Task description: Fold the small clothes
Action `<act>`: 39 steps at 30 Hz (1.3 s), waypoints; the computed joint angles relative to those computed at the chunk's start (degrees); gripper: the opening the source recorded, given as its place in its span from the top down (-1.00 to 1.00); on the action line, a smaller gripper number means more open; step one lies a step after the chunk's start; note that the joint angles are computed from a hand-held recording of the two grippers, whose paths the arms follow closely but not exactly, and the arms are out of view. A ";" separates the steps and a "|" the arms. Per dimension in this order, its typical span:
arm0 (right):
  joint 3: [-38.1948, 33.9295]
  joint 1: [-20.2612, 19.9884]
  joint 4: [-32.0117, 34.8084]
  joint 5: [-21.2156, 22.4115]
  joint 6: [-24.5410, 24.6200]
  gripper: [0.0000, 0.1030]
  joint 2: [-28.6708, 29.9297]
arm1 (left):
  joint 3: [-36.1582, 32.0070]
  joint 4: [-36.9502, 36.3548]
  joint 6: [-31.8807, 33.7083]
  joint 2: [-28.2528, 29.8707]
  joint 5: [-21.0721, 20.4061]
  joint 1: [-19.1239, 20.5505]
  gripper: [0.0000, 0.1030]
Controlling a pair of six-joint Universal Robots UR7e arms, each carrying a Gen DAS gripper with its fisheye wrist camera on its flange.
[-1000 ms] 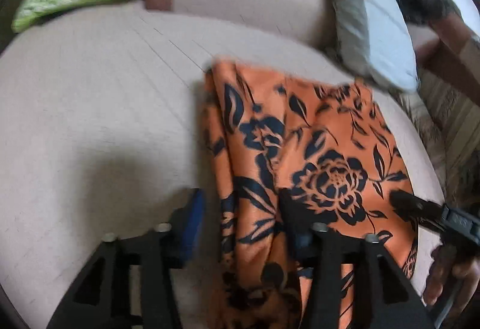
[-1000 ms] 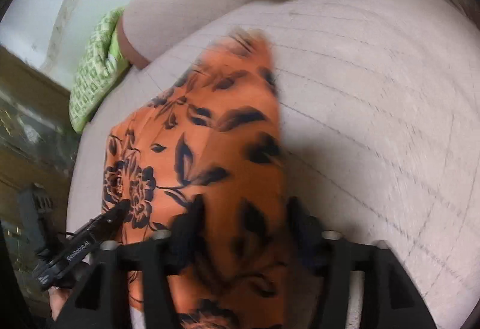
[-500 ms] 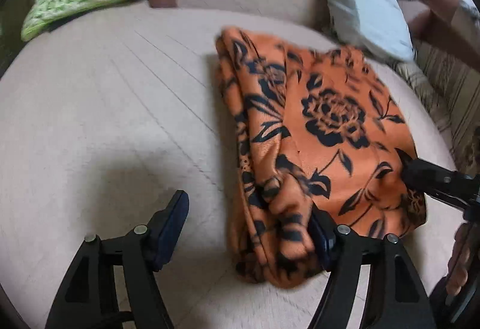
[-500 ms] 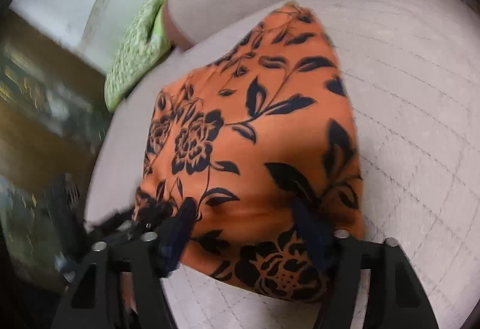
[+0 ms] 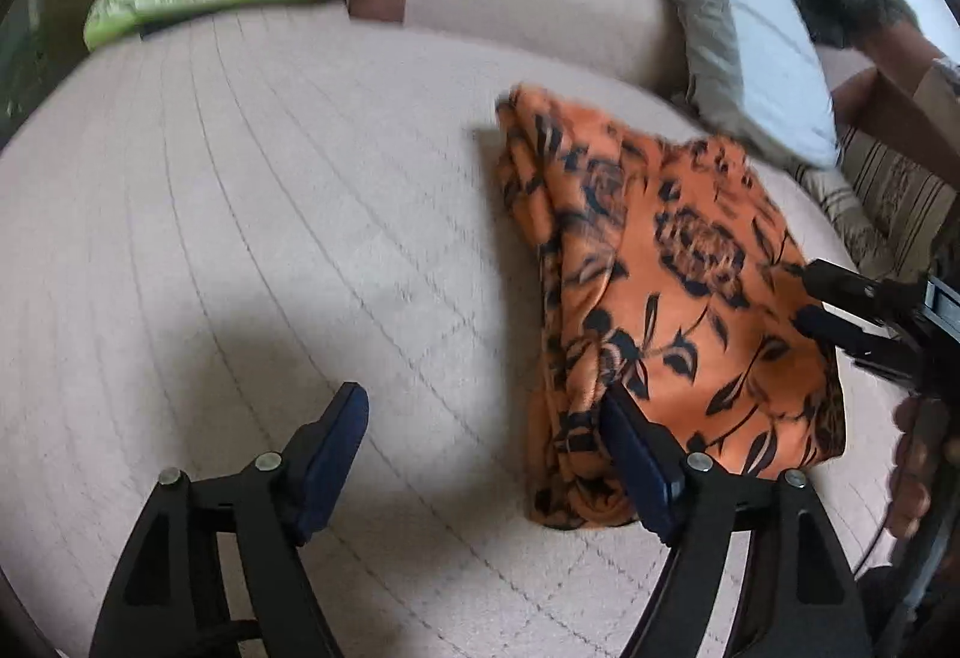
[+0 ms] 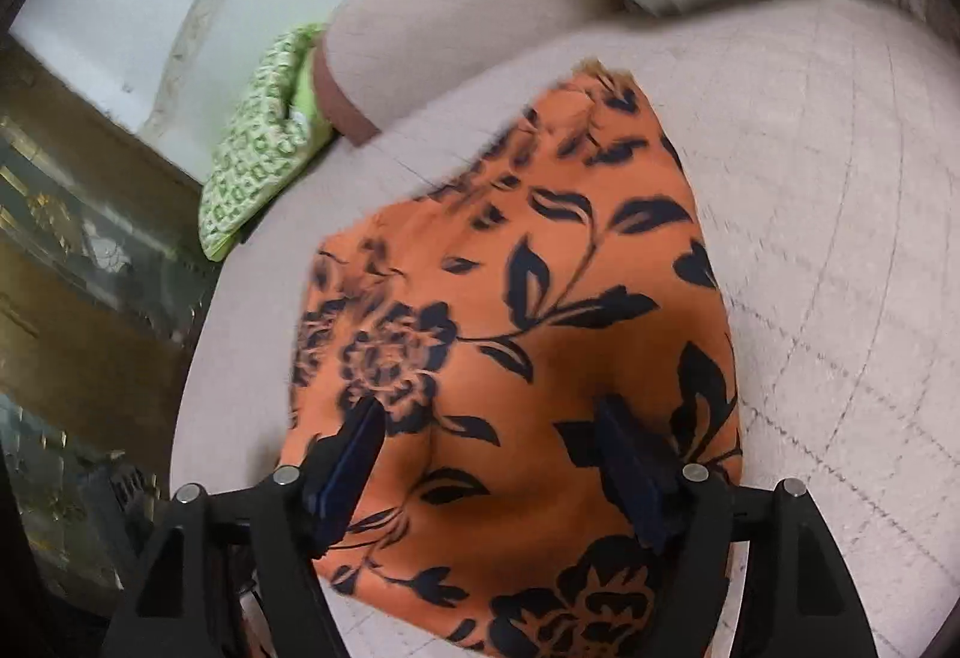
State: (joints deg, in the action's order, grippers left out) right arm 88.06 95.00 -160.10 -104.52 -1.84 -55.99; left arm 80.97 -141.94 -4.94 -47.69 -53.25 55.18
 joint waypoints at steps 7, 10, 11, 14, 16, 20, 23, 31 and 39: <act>-8.34 0.42 4.36 -5.97 0.84 -0.49 5.08 | 0.29 -1.27 2.72 1.38 3.13 -0.58 -0.56; -10.74 -0.70 7.61 -3.15 6.31 -0.49 5.58 | 0.24 -1.10 2.44 0.94 2.72 -0.57 -0.56; -11.35 -0.18 7.39 -1.69 5.61 -0.50 5.59 | 0.52 -1.22 2.58 0.67 2.70 -0.53 -0.56; -14.35 0.89 6.16 -1.02 2.76 -0.50 6.96 | 0.21 -0.80 2.19 0.95 2.31 -0.33 -0.56; -18.04 0.29 9.79 -4.02 3.57 -0.58 9.23 | -0.23 -0.17 1.67 1.11 2.20 -0.36 -0.56; -15.42 -0.40 6.87 -4.43 6.26 -0.58 8.85 | 0.10 -0.94 2.21 0.95 2.67 -0.52 -0.56; -7.73 3.18 -2.08 -9.65 1.08 -0.58 5.23 | 0.83 -2.08 3.02 0.81 3.64 -0.83 -0.56; 21.11 12.49 -27.80 -27.50 -12.97 -0.61 -4.28 | 9.22 -8.69 5.09 -3.78 8.92 -4.01 -0.56; 32.78 12.84 -37.88 -31.31 -11.98 -0.80 -8.04 | 21.25 -6.98 -2.46 -12.66 11.42 -10.00 -0.63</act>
